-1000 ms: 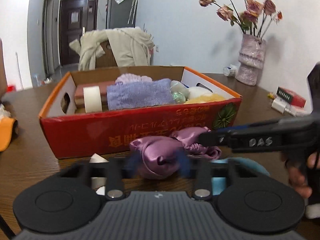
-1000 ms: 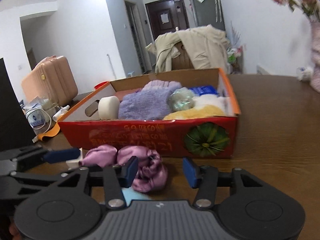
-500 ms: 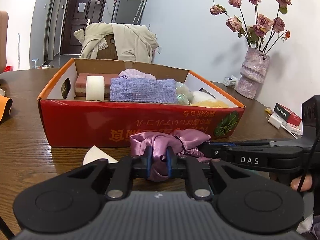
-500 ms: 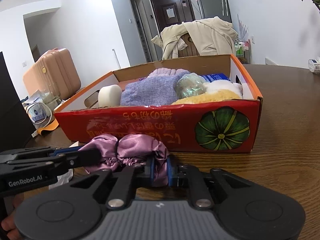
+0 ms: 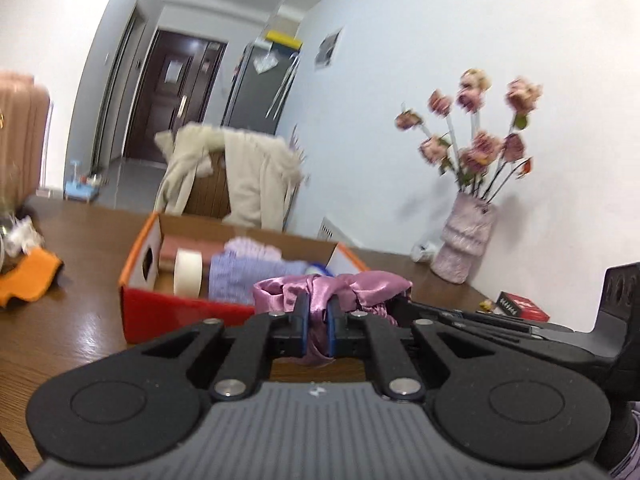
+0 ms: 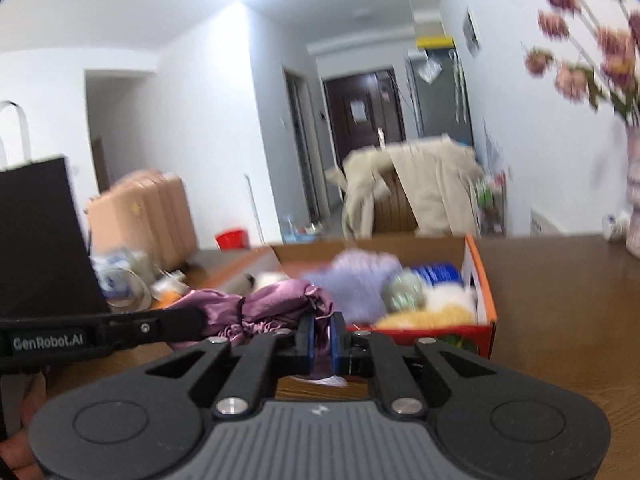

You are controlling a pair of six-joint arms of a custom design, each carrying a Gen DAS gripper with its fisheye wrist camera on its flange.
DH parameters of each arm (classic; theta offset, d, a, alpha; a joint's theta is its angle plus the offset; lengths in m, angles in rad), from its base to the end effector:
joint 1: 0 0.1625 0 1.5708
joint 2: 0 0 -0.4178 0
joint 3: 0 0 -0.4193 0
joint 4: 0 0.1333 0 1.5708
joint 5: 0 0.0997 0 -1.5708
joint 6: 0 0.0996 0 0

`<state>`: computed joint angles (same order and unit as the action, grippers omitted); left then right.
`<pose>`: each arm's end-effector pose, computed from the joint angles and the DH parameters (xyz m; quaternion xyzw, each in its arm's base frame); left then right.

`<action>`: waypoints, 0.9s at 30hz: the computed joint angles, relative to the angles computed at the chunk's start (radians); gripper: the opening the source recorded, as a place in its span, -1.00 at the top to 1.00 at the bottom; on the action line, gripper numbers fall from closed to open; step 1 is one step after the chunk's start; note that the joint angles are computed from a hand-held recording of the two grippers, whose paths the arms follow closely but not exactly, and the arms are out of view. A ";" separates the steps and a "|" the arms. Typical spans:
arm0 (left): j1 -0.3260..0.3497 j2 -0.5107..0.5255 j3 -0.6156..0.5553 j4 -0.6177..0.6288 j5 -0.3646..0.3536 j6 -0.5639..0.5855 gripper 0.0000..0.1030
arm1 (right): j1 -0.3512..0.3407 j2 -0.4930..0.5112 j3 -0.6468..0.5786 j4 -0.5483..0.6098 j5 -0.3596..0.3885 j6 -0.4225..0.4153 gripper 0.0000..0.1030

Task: Organize soft objects
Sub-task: 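Carry the scrunchie into the box and open the right gripper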

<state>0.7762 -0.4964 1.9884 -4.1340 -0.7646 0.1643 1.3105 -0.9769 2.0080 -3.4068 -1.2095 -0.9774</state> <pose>-0.2192 -0.5028 -0.0020 0.1873 0.7942 -0.5509 0.1752 0.0121 -0.6092 0.1563 0.3835 -0.8229 0.4097 0.0889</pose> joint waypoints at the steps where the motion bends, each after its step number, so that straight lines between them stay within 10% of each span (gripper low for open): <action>1: -0.015 -0.002 0.007 -0.008 0.013 0.005 0.83 | -0.004 -0.028 0.031 -0.002 0.019 -0.014 0.85; 14: -0.067 -0.008 0.053 -0.019 0.029 -0.025 0.83 | -0.040 -0.146 0.177 -0.049 0.053 -0.022 0.84; 27: 0.138 -0.052 -0.175 0.242 -0.136 -0.019 0.82 | 0.075 0.028 -0.112 0.085 -0.075 0.095 0.83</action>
<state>0.9146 -0.5488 1.8135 -3.8924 -0.9005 0.1453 1.3856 -0.9486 1.8961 -3.3217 -1.2846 -0.8824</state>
